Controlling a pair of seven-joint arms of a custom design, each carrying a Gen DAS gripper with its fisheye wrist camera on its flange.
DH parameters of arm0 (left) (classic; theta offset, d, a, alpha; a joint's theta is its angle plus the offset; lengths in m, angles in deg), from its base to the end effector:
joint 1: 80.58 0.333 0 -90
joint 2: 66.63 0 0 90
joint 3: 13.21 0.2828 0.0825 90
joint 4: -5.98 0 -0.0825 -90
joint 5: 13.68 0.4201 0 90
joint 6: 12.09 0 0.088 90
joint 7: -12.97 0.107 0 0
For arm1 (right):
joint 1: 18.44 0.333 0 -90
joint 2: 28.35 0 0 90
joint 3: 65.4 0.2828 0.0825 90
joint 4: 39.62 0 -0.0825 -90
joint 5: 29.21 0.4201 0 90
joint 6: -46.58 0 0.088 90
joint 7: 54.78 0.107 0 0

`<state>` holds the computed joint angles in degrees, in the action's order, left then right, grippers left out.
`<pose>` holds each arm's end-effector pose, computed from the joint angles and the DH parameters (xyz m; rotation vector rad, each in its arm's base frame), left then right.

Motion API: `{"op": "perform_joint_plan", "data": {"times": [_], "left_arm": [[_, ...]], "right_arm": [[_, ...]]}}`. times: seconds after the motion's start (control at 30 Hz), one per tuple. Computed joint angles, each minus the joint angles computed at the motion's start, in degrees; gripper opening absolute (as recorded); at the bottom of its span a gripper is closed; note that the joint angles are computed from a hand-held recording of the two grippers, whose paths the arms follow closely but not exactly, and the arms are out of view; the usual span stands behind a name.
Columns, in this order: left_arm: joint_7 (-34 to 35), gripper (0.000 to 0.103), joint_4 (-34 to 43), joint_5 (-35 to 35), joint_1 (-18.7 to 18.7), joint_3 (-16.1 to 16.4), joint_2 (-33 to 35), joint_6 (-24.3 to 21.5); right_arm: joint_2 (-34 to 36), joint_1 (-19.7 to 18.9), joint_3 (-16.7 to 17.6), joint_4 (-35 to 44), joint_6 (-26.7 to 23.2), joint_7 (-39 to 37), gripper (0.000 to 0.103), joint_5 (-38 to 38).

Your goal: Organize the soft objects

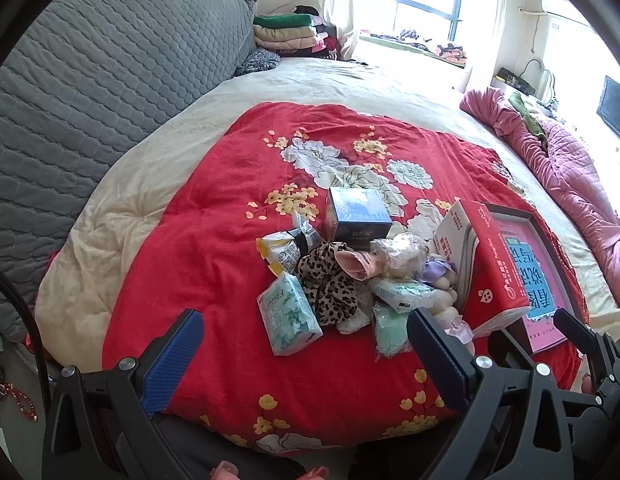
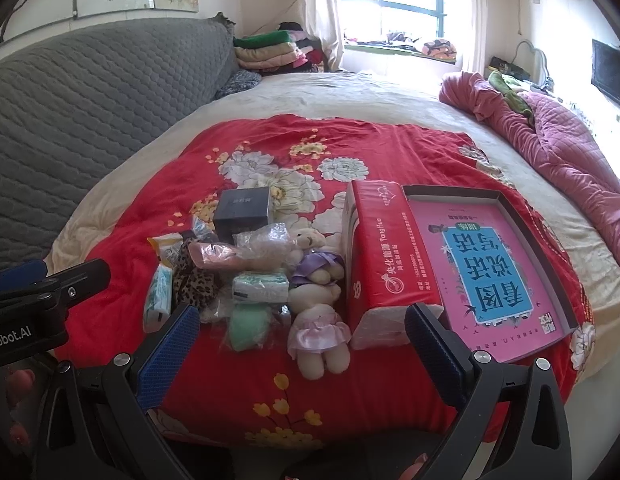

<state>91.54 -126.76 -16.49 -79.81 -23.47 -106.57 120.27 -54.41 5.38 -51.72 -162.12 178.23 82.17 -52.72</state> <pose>0.4359 -0.0903 0.6327 -1.8906 1.7903 -0.7003 0.4023 0.3200 0.6168 -1.7915 1.7469 -0.6752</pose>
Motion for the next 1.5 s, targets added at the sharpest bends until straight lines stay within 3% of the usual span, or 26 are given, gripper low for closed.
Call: {"op": "perform_joint_plan", "data": {"times": [0.5, 0.8, 1.1, 1.5], "left_arm": [[0.2, 0.102, -0.8, 0.1, 0.4, 0.6, 1.4, 0.2], [2.3, 0.102, -1.4, -2.9, 2.0, 3.9, 4.7, -0.6], [4.3, 0.102, 2.2, -6.3, 2.1, 4.7, 12.0, -3.5], [5.8, 0.098, 8.0, -10.6, 0.9, 5.5, 21.9, -6.8]], "right_arm": [[1.8, 0.2, -0.6, 0.7, 0.7, -1.5, 0.102, 0.9], [4.9, 0.4, -1.7, 2.1, 1.5, -4.2, 0.102, 2.6], [12.5, 1.5, -2.4, 7.1, 2.3, -10.5, 0.102, 4.7], [22.9, 1.9, -3.7, 16.5, -1.1, -16.3, 0.098, 5.2]]}}
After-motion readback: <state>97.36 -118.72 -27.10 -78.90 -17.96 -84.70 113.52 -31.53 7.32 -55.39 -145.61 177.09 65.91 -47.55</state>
